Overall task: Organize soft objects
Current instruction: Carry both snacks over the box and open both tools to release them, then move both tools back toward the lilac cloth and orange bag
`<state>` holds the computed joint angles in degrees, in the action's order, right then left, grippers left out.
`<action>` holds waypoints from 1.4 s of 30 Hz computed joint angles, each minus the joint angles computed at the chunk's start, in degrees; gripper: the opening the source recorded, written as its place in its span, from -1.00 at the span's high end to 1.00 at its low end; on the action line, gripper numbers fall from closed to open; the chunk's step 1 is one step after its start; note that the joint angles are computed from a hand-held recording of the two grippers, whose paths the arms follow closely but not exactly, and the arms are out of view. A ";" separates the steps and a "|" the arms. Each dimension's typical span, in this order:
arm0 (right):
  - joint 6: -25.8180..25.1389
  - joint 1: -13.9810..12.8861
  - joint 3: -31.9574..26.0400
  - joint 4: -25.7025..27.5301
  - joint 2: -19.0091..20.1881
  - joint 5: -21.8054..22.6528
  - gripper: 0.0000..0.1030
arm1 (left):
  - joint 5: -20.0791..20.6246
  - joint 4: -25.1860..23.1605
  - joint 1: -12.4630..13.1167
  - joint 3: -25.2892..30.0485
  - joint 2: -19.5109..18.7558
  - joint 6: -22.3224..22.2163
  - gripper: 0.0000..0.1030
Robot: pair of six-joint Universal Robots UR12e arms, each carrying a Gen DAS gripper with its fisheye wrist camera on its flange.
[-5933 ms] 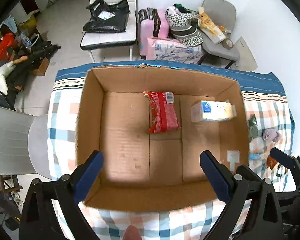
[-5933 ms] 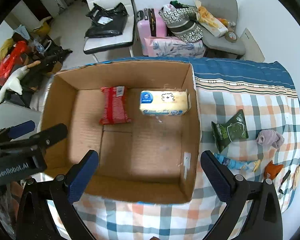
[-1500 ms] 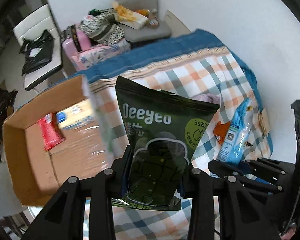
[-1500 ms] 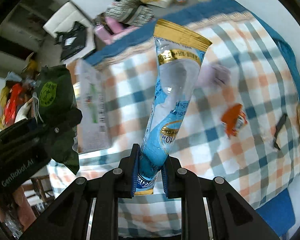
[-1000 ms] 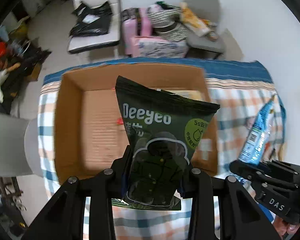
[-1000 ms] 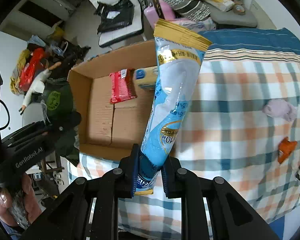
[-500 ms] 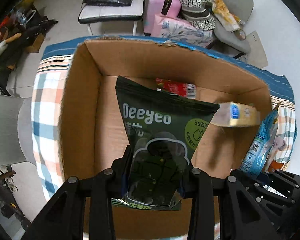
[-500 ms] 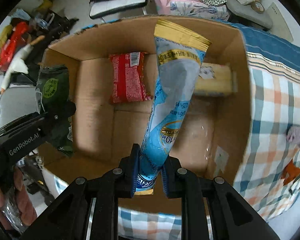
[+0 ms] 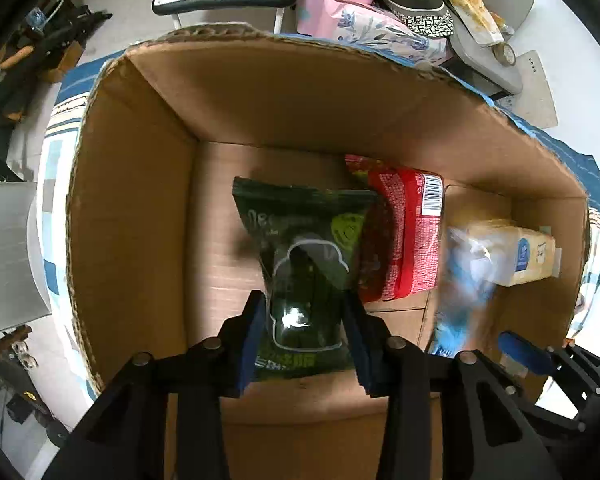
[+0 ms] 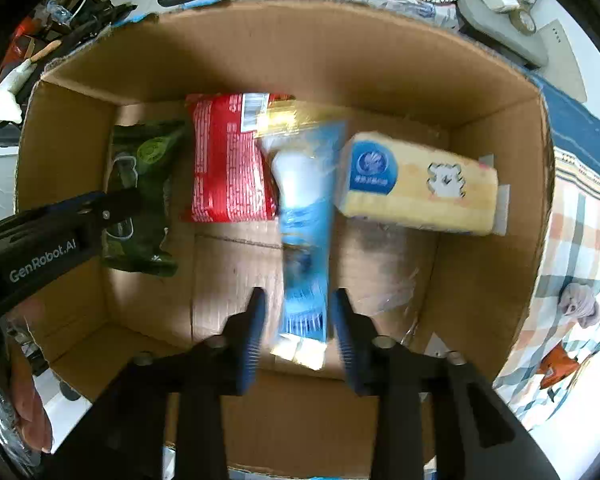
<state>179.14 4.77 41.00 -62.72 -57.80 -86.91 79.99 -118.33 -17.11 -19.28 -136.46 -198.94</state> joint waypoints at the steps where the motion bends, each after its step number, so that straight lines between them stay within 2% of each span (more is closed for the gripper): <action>1: 0.11 0.03 -0.04 -0.38 -0.04 -0.38 -0.16 | 0.50 -0.10 -0.07 0.37 -0.06 -0.19 0.28; 4: 0.70 -0.25 0.84 -2.24 -0.93 -0.16 -0.53 | 0.96 0.04 -0.20 1.03 0.08 -0.05 0.20; 7: 1.16 -0.37 2.09 -3.98 -2.08 -0.58 -0.62 | 2.46 1.87 -0.44 -1.37 1.96 0.11 0.15; 8: 1.45 -0.30 2.04 -4.07 -2.28 -0.90 -0.74 | 3.06 2.57 -0.52 -2.39 2.75 0.01 0.09; 11: 2.00 -0.44 4.77 -6.49 -4.35 -0.32 -1.00 | 4.43 6.28 -0.77 -7.25 6.19 -0.73 -0.50; 15: 2.04 -0.42 9.16 -9.78 -7.45 -0.88 -1.00 | 7.34 10.49 -1.55 -12.47 10.08 -1.16 -0.77; 20: 1.45 -0.57 13.24 -12.89 -10.88 -0.77 -1.00 | 8.34 14.48 -2.20 -19.06 14.63 -2.82 -0.80; 29: 2.31 -1.10 17.96 -18.47 -16.69 -1.23 -1.00 | 11.74 20.08 -4.08 -24.01 19.41 -5.03 -0.80; 35: 1.55 -1.94 19.67 -20.13 -20.01 0.99 -1.00 | 13.29 22.55 -5.25 -24.91 21.79 -5.54 -0.80; 42: -0.14 -3.33 21.13 -21.04 -22.86 4.21 -1.00 | 14.41 22.75 -6.62 -24.66 23.14 -6.57 -0.80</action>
